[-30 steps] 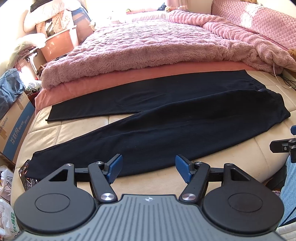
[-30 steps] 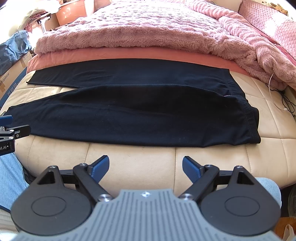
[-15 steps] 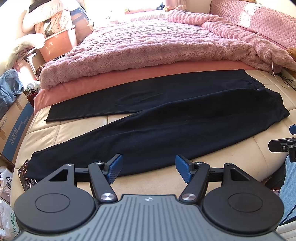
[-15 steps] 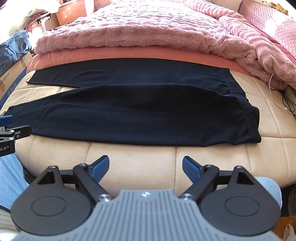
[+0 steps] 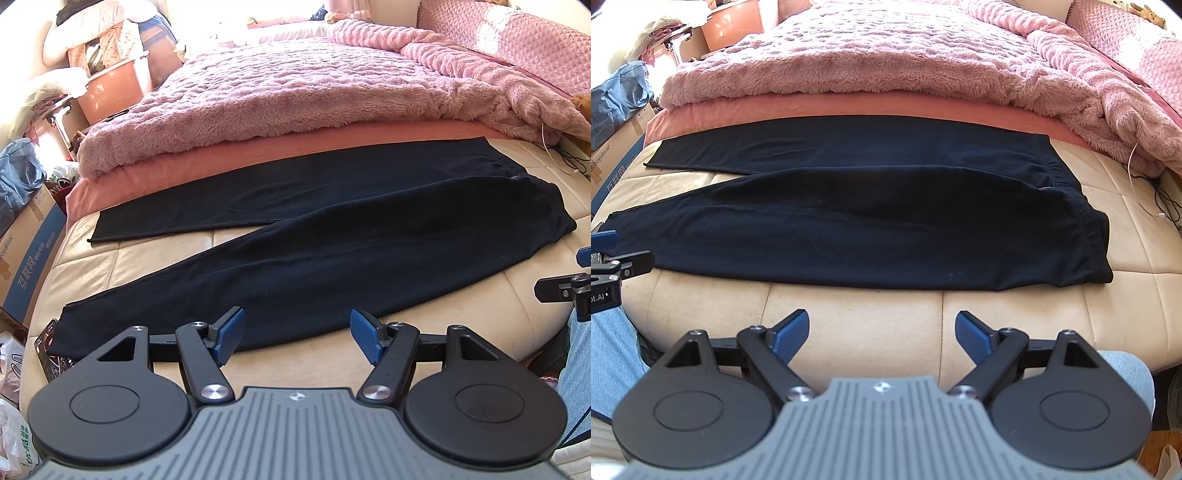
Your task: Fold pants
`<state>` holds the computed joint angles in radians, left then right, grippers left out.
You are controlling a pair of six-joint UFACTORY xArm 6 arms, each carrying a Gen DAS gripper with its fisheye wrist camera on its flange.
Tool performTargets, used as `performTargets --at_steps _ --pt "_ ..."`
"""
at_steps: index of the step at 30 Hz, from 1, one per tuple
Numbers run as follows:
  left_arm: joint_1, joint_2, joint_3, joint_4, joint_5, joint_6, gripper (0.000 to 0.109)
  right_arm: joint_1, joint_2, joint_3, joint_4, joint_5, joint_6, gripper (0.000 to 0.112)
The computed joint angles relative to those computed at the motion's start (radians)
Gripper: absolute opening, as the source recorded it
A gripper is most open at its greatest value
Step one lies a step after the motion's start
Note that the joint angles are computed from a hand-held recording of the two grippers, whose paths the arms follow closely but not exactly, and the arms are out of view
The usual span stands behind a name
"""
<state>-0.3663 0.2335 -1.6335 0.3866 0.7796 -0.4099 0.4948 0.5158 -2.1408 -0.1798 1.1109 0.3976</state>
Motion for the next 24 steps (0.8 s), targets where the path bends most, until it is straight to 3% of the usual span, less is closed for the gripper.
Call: performTargets --at_steps 5,10,17,21,24 --pt "0.003 -0.001 0.008 0.009 -0.009 0.01 0.077 -0.002 -0.006 0.015 -0.002 -0.012 0.007 0.082" --pt "0.026 0.0 0.03 0.015 -0.051 0.052 0.077 -0.027 -0.065 0.134 0.029 -0.134 -0.01 0.082" --pt "0.085 0.007 0.115 -0.055 -0.198 0.408 0.069 -0.101 -0.137 0.332 -0.009 -0.425 -0.083 0.082" --pt "0.109 0.021 0.135 -0.061 -0.202 0.604 0.067 -0.148 -0.114 0.332 -0.071 -0.448 -0.117 0.081" --pt "0.127 0.035 0.146 0.002 -0.188 0.686 0.067 -0.188 -0.102 0.336 -0.069 -0.473 -0.206 0.067"
